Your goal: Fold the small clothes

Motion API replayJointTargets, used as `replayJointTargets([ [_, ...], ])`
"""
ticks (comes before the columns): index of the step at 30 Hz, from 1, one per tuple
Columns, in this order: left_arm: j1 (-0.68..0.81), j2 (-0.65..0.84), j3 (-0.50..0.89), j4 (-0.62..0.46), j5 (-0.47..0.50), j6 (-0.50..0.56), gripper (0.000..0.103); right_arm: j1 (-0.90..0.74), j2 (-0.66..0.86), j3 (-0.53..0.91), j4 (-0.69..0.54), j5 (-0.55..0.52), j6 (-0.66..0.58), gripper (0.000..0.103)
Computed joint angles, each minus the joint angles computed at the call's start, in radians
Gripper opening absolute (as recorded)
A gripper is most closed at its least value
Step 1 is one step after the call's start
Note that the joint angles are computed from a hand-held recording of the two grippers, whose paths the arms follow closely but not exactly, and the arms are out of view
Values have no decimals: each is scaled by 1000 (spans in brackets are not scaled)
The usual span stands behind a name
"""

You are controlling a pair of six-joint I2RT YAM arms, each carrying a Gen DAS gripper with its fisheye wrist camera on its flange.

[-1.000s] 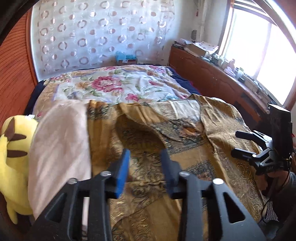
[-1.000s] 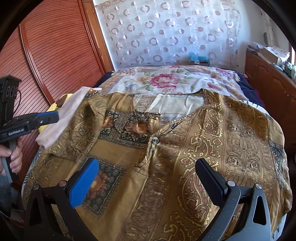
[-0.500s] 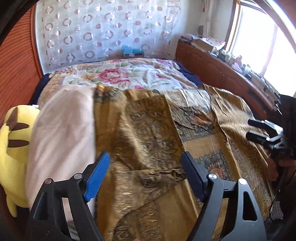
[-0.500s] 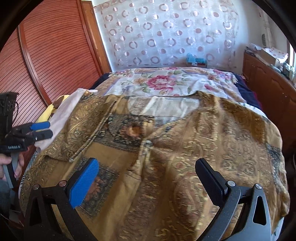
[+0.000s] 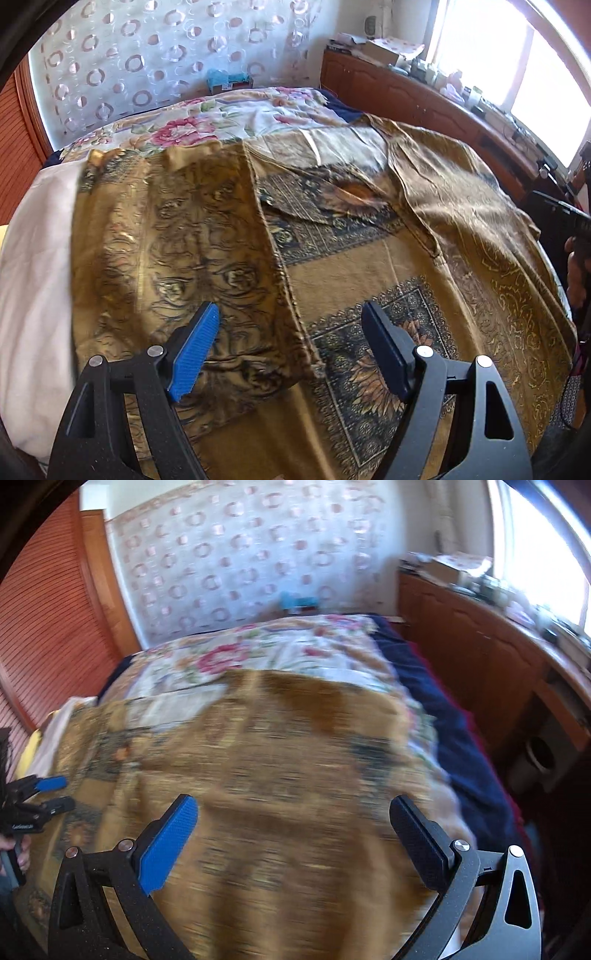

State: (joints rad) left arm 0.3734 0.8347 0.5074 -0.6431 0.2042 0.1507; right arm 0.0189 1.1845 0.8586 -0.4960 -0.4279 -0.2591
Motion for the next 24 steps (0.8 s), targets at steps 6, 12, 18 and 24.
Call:
replayJointTargets([
  [6,-98,-41,-52,61,-106,-24,88,-117,40,22,-38,2,-47,100],
  [12,-119,-26,-46,53,-103,-8,103,-158,80,41,-85,15,-60,94],
  [18,-125,-25,-43,52,-107,-15,103,-178,159,105,-165,2,-60,75],
  [24,-129,-24,-43,54,-109,-18,103,-194,224,203,-248,-74,-87,52],
])
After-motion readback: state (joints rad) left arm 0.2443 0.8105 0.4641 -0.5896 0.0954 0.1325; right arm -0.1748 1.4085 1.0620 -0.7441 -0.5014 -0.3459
